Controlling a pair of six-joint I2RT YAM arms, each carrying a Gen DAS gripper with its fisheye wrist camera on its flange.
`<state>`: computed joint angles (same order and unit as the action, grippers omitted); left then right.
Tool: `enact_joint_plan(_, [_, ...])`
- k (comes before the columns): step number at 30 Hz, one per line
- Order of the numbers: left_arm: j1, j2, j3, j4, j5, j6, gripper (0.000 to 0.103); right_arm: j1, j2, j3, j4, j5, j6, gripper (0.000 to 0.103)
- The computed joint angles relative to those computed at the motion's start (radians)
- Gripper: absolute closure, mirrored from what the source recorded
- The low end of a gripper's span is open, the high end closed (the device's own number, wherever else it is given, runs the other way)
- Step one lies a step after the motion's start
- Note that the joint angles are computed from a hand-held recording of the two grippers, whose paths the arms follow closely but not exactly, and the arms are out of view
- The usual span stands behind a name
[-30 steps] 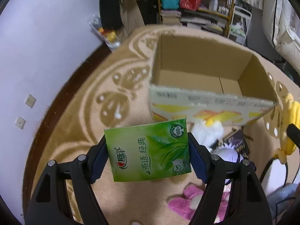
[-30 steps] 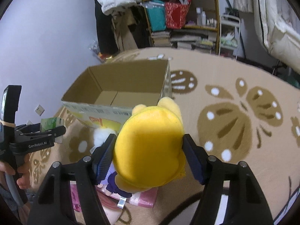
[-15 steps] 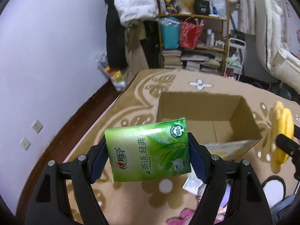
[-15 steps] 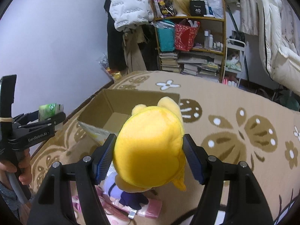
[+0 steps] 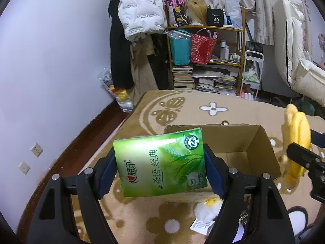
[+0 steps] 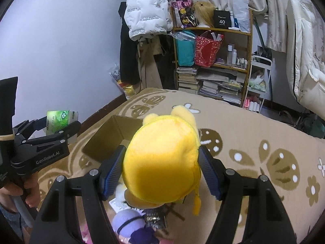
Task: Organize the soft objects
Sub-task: 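Carry the green pack into the box with the left tool while the right tool drops the yellow chick in, then open both tools and lift them out of the box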
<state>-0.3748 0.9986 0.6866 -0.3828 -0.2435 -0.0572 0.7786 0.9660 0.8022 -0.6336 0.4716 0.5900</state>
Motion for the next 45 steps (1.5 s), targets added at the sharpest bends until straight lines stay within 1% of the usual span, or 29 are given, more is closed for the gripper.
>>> enact_joint_plan(4, [0.009, 0.049, 0.010, 0.043, 0.003, 0.019, 0.027, -0.063, 0.046, -0.001, 0.067, -0.058, -0.051, 0.028])
enact_joint_plan(6, [0.021, 0.076, 0.024, 0.056, 0.026, 0.023, 0.027, -0.084, 0.065, 0.004, 0.109, -0.084, -0.079, 0.028])
enact_joint_plan(8, [0.032, 0.105, 0.032, 0.075, 0.050, 0.023, 0.026, -0.095, 0.083, 0.013, 0.142, -0.093, -0.102, 0.027])
enact_joint_plan(10, [0.031, 0.135, 0.036, 0.094, 0.043, 0.026, 0.026, -0.104, 0.107, 0.025, 0.184, -0.107, -0.130, 0.027])
enact_joint_plan(15, [0.041, 0.206, 0.029, 0.136, 0.063, 0.012, 0.026, -0.128, 0.139, 0.019, 0.272, -0.165, -0.134, 0.026])
enact_joint_plan(19, [0.035, 0.270, 0.030, 0.165, 0.063, 0.022, 0.026, -0.143, 0.176, -0.003, 0.305, -0.189, -0.150, 0.023])
enact_joint_plan(24, [0.023, 0.325, 0.023, 0.196, 0.071, 0.016, 0.026, -0.193, 0.214, -0.046, 0.329, -0.240, -0.137, 0.023])
enact_joint_plan(26, [0.018, 0.333, 0.021, 0.210, 0.062, 0.016, 0.025, -0.210, 0.215, -0.056, 0.327, -0.255, -0.137, 0.022])
enact_joint_plan(27, [0.017, 0.332, 0.020, 0.216, 0.058, 0.020, 0.023, -0.216, 0.221, -0.058, 0.327, -0.259, -0.138, 0.020])
enact_joint_plan(29, [0.011, 0.330, 0.018, 0.222, 0.042, 0.030, 0.012, -0.228, 0.215, -0.071, 0.337, -0.260, -0.142, 0.020])
enact_joint_plan(30, [0.005, 0.324, 0.012, 0.231, 0.023, 0.034, 0.011, -0.228, 0.204, -0.082, 0.346, -0.250, -0.136, 0.020])
enact_joint_plan(32, [0.001, 0.306, 0.003, 0.237, 0.007, 0.044, 0.009, -0.232, 0.195, -0.085, 0.342, -0.253, -0.136, 0.013])
enact_joint_plan(33, [0.001, 0.303, 0.005, 0.231, 0.004, 0.049, 0.008, -0.232, 0.192, -0.085, 0.339, -0.253, -0.136, 0.007])
enact_joint_plan(34, [0.001, 0.298, 0.006, 0.225, 0.003, 0.051, 0.006, -0.231, 0.193, -0.088, 0.346, -0.248, -0.137, 0.006])
enact_joint_plan(38, [0.004, 0.265, 0.000, 0.207, -0.007, 0.035, 0.001, -0.221, 0.174, -0.088, 0.326, -0.228, -0.141, 0.001])
enact_joint_plan(43, [0.002, 0.223, 0.002, 0.164, -0.018, 0.024, 0.001, -0.203, 0.142, -0.081, 0.279, -0.200, -0.099, 0.000])
enact_joint_plan(45, [-0.001, 0.217, 0.020, 0.118, -0.023, 0.023, 0.001, -0.187, 0.125, -0.076, 0.251, -0.193, -0.067, 0.000])
